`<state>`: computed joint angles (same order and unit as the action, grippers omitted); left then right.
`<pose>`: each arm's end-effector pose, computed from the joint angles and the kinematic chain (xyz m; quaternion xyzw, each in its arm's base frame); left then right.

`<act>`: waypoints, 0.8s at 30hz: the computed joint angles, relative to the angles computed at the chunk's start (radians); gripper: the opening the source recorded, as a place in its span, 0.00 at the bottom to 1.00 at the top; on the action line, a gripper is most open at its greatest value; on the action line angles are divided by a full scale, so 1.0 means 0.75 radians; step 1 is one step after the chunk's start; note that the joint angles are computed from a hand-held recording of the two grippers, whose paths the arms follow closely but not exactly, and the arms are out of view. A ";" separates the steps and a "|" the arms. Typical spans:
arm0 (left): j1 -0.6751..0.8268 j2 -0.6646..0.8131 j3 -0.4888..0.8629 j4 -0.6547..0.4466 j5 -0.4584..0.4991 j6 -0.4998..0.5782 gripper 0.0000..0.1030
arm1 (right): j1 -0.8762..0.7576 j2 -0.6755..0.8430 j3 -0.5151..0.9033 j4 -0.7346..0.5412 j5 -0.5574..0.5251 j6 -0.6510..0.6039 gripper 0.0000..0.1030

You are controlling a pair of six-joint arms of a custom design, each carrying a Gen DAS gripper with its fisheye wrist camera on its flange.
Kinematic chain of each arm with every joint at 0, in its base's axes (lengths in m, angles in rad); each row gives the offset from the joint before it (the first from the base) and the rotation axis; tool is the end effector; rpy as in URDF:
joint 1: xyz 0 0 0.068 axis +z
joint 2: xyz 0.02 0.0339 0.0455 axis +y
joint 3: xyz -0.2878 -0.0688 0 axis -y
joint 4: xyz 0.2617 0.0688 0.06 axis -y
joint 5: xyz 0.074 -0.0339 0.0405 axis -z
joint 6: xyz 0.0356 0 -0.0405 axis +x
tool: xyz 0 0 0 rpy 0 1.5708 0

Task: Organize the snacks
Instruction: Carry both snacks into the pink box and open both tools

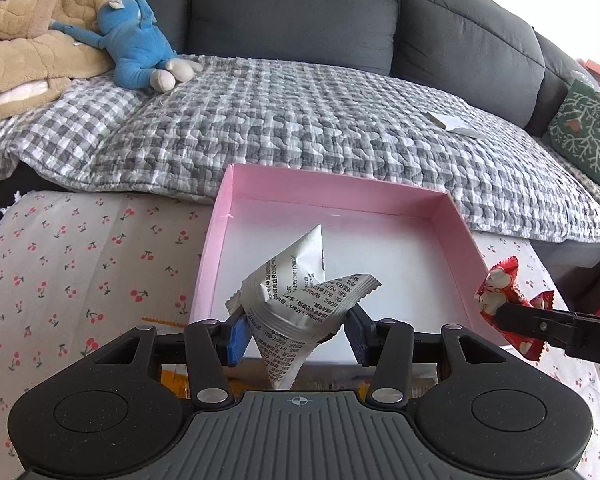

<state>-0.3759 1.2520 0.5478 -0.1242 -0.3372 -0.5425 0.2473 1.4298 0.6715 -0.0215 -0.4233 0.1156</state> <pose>0.2283 -0.0775 0.1838 -0.1371 0.9104 -0.0183 0.3899 0.2742 0.0843 0.1872 -0.1401 0.8949 0.2586 0.3355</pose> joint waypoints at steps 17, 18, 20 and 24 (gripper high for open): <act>0.002 0.239 0.114 0.103 -0.071 0.053 0.70 | -0.031 0.154 0.091 0.020 -0.025 0.012 0.63; -0.001 0.229 0.106 0.107 -0.074 0.059 0.71 | -0.028 0.142 0.084 0.028 -0.011 0.017 0.68; -0.009 0.212 0.096 0.100 -0.079 0.068 0.77 | -0.030 0.130 0.082 0.024 -0.012 0.008 0.68; -0.029 0.159 0.069 0.078 -0.087 0.075 0.82 | -0.036 0.111 0.073 0.015 -0.016 0.014 0.71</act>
<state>-0.3974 1.3712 0.5995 -0.0654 -0.4024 -0.4865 0.2206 1.5132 0.7259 -0.0106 -0.4354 0.1262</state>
